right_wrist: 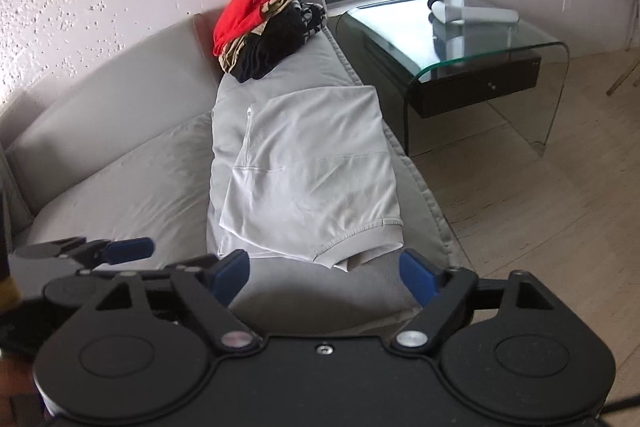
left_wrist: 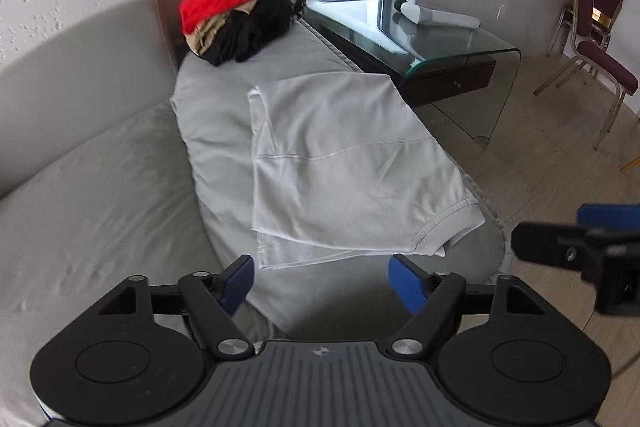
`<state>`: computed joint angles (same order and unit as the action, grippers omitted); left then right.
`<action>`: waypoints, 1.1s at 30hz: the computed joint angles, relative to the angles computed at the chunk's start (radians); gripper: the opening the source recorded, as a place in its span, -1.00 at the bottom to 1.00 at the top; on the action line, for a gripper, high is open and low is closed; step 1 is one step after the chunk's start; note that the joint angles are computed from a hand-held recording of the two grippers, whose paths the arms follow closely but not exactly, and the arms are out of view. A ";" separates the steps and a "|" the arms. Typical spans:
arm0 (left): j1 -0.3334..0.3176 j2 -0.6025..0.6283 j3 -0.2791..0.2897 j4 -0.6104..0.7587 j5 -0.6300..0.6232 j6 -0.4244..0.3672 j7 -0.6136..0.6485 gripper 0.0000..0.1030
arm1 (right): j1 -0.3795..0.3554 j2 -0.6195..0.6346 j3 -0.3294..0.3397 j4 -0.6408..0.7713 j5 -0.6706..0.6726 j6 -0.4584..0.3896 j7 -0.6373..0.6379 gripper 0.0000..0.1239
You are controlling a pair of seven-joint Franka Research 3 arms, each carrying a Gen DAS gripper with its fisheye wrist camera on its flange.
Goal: Fold clothes
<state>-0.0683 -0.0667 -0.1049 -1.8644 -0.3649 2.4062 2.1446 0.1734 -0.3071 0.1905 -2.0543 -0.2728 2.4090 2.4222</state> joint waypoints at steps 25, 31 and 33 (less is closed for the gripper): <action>-0.002 -0.066 0.046 -0.047 -0.137 -0.005 0.085 0.66 | 0.056 0.016 0.029 0.090 -0.099 -0.154 0.043 0.61; -0.006 -0.070 0.042 -0.064 -0.129 0.022 0.092 0.66 | 0.054 0.007 0.025 0.070 -0.087 -0.140 0.046 0.61; -0.010 -0.077 0.042 -0.077 -0.136 0.044 0.102 0.66 | 0.053 0.003 0.022 0.061 -0.081 -0.131 0.046 0.61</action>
